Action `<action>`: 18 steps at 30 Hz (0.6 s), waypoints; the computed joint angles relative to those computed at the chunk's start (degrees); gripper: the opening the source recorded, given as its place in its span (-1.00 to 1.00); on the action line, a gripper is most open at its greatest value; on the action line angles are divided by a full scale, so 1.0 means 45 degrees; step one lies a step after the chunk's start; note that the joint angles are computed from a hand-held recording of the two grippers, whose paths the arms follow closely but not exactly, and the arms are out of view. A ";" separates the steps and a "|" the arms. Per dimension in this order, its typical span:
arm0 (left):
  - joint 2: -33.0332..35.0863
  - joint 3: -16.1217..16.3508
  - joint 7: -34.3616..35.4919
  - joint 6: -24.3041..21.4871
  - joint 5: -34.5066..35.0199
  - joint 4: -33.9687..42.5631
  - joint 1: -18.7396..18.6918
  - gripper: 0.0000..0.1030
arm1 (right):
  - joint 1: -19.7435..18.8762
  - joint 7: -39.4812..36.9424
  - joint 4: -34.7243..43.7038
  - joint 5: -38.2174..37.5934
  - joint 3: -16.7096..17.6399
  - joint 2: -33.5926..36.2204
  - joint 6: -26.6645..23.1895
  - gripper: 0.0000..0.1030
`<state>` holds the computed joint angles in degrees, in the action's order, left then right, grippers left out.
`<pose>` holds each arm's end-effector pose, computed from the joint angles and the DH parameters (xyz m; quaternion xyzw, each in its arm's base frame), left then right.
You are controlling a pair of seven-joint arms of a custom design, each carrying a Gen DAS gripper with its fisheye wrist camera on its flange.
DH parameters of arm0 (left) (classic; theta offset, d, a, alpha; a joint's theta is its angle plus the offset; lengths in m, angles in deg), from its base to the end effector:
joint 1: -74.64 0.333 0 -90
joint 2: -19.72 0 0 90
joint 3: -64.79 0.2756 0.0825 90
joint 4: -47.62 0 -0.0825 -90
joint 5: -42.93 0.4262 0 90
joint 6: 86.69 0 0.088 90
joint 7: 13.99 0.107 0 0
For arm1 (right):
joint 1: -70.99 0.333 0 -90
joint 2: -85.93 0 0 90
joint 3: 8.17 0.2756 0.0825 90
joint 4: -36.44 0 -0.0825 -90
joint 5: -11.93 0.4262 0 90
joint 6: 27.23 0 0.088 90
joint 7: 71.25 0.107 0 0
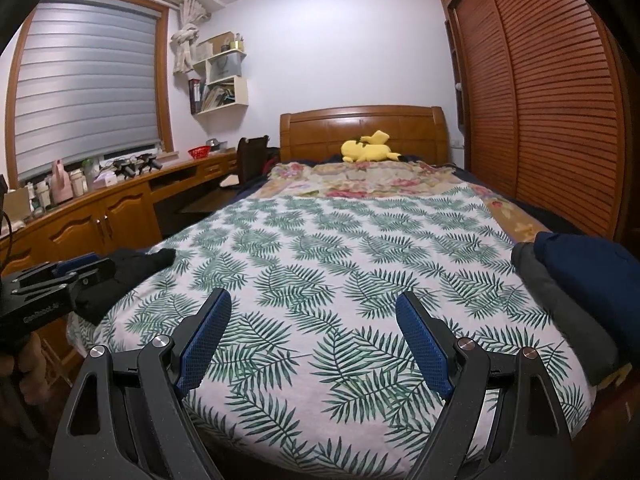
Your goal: Fold large clothes
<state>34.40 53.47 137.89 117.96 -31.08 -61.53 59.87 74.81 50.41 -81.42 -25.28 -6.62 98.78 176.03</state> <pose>0.6109 -0.1575 0.4017 -0.6040 0.5901 -0.3889 0.3684 0.6211 0.1323 0.4013 -0.6658 0.4862 -0.3129 0.4716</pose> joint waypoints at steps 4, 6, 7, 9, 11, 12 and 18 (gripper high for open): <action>-0.0022 -0.0007 -0.0202 0.0084 0.0229 -0.0096 -0.0014 -0.29 | 0.0034 -0.0044 -0.0082 0.0105 -0.0032 -0.0061 0.0016 0.67; -0.0061 -0.0012 -0.0252 0.0101 0.0283 -0.0153 -0.0035 -0.29 | 0.0018 -0.0026 -0.0077 0.0076 -0.0023 -0.0062 0.0013 0.67; -0.0065 -0.0009 -0.0253 0.0090 0.0295 -0.0155 -0.0044 -0.29 | 0.0017 -0.0027 -0.0077 0.0076 -0.0022 -0.0062 0.0013 0.67; -0.0065 -0.0004 -0.0163 0.0102 0.0214 -0.0120 -0.0081 -0.29 | 0.0064 -0.0100 -0.0152 0.0173 -0.0052 -0.0109 0.0037 0.67; -0.0080 -0.0020 -0.0255 0.0127 0.0319 -0.0149 -0.0080 -0.29 | 0.0022 -0.0033 -0.0103 0.0102 -0.0015 -0.0079 0.0011 0.67; -0.0098 -0.0021 -0.0292 0.0134 0.0359 -0.0178 -0.0079 -0.29 | 0.0023 -0.0033 -0.0102 0.0102 -0.0015 -0.0079 0.0011 0.67; -0.0150 -0.0025 -0.0416 0.0194 0.0499 -0.0266 -0.0113 -0.29 | 0.0029 -0.0058 -0.0094 0.0137 -0.0012 -0.0069 0.0001 0.67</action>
<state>33.73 53.36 136.02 118.84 -28.84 -62.72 59.36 74.94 50.15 -81.84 -24.66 -6.68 98.47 176.03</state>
